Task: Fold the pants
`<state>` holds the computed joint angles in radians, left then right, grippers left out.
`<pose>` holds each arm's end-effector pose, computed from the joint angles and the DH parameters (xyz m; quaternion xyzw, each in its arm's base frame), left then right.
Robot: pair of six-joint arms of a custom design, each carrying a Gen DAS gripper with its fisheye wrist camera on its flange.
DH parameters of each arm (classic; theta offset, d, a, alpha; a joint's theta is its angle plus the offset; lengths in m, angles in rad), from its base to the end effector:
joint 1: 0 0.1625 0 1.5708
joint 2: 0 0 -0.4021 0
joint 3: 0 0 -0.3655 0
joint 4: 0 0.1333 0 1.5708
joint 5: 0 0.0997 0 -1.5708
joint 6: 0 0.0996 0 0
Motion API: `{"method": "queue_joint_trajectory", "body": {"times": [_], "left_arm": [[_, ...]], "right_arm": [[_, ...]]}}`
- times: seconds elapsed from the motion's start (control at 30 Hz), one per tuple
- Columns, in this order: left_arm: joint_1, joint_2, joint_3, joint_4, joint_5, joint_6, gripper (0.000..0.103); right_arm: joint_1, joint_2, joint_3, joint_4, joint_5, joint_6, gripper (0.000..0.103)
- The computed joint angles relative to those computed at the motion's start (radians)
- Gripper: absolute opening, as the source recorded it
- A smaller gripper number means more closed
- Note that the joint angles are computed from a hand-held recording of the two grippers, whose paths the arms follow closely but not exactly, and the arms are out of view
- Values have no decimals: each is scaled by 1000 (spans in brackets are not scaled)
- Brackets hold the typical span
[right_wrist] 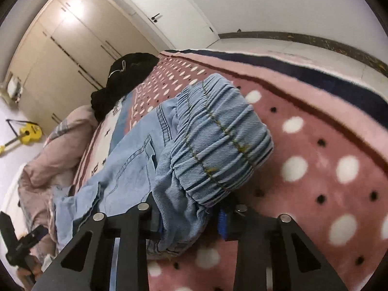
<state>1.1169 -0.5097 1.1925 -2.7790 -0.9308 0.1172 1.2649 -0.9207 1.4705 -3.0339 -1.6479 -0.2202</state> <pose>-0.1604 -0.7684 0.1090 0.1798 0.9026 -0.2939 0.2582 -0.0894 -0.7001 0.3098 -0.0554 -0.8953 0.4165 0.1480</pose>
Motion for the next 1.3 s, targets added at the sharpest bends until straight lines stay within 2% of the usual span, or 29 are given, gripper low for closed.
{"method": "queue_joint_trajectory", "body": {"times": [0.1,0.2,0.27,0.33,0.5,0.63,0.7,0.77,0.87,0.93,1.0,1.1,1.17,1.23,1.3], "left_arm": [[0,2,6,-8,15,14,88],[3,-5,11,-11,6,7,88],[3,-10,16,-22,5,9,88],[2,-20,28,-44,4,16,88],[10,-53,46,-62,-11,-20,88],[18,-85,47,-60,-13,-84,88],[22,-106,56,-62,-25,-96,88],[23,-121,68,-73,-18,-92,88],[23,-141,94,-96,6,-74,88],[28,-152,106,-100,13,-78,88],[34,-165,119,-91,13,-89,88],[37,-170,124,-73,22,-85,88],[35,-163,120,-66,28,-76,88],[34,-153,109,-51,20,-83,88],[33,-139,95,-27,-6,-85,88]], "right_arm": [[10,3,4,-56,-56,-68,24],[24,23,-31,-25,-112,-56,24],[62,41,-32,-89,-187,-129,24],[96,49,-28,-163,-210,-195,24],[187,66,-38,-247,-177,-342,25],[276,120,-51,-293,-147,-525,23],[321,164,-73,-250,-138,-602,21],[351,200,-84,-188,-141,-644,20],[386,301,-133,-96,-197,-720,18],[387,348,-154,-27,-240,-726,17],[383,383,-161,-6,-267,-755,18],[374,393,-149,-13,-264,-801,29],[366,367,-159,95,-235,-765,55],[351,305,-140,241,-136,-710,68],[345,249,-93,276,-68,-708,69]]}}
